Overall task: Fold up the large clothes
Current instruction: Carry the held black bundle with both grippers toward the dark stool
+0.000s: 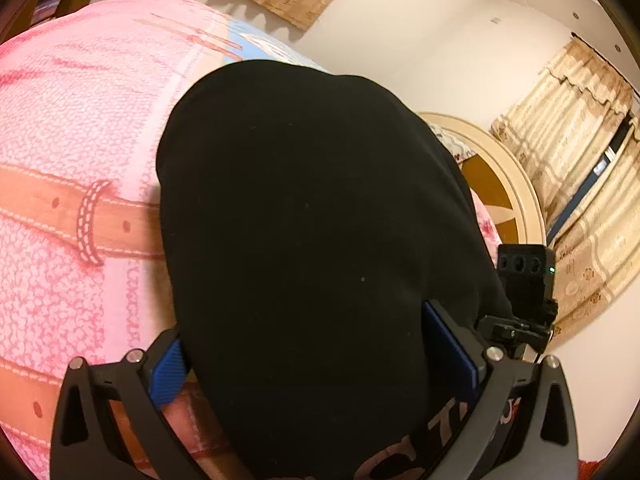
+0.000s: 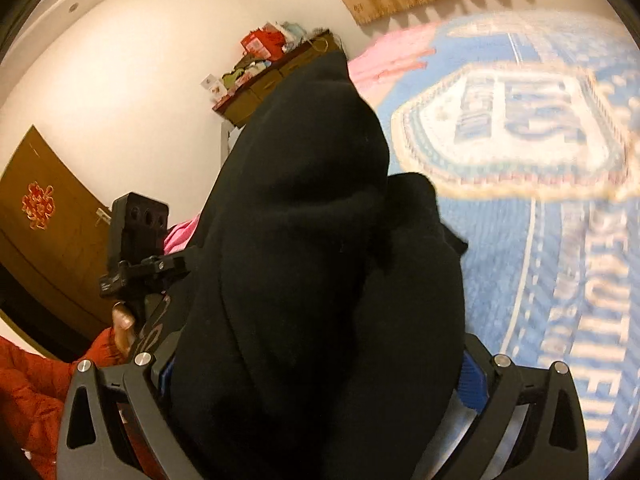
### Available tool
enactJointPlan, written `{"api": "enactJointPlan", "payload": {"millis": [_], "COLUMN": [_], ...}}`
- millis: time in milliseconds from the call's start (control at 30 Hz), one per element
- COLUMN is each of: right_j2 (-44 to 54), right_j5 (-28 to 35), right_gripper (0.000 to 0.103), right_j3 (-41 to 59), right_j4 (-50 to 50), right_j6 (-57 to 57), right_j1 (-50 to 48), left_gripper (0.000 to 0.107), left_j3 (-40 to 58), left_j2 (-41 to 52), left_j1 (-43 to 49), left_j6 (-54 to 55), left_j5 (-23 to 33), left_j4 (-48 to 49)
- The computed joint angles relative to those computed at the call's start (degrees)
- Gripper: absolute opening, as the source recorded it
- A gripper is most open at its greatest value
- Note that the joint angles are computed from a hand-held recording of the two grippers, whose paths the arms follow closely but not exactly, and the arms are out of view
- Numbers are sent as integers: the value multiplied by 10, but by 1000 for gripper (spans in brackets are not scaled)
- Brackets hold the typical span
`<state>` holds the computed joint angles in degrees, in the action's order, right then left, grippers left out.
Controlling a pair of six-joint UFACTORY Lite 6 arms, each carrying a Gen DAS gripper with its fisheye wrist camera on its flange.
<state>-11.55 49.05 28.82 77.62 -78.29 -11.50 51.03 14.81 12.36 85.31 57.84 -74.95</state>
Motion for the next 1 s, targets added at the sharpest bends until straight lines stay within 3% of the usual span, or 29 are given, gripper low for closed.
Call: {"api": "enactJointPlan", "payload": {"millis": [67, 167, 300, 333, 400, 467, 567, 700, 833, 933, 1000], "right_j2": [16, 27, -70, -80, -75, -7, 137, 228, 212, 185, 145], "right_j5": [96, 184, 231, 232, 163, 121, 169, 213, 161, 147, 171], "right_gripper": [102, 102, 102, 102, 102, 102, 102, 102, 102, 102, 102], "right_j3": [-15, -51, -76, -69, -36, 1, 47, 70, 80, 69, 40], "right_j4": [-34, -52, -50, -44, -20, 4, 32, 53, 69, 50, 64], "right_j6": [35, 20, 1, 2, 3, -30, -88, -152, -95, -50, -40], "right_j1": [-73, -173, -253, -257, -198, -139, -130, -136, -65, -8, 5], "left_gripper": [103, 103, 103, 103, 103, 103, 103, 103, 103, 97, 95], "left_j3": [-3, -5, -15, -20, -17, -16, 6, 7, -4, -28, -34], "left_j2": [-6, -5, -9, -10, -15, -19, 12, 43, 52, 12, 0], "left_j1": [-12, -21, -20, -14, -17, -23, -6, -19, -34, -26, -5], "left_j6": [-3, -6, 0, 7, -4, -14, -13, 27, 54, 60, 54], "left_j5": [-6, -7, -9, -8, -13, -16, 6, 14, 21, 28, 58], "left_j4": [-6, -16, -28, -26, -19, -15, 2, -29, -71, -60, -44]}}
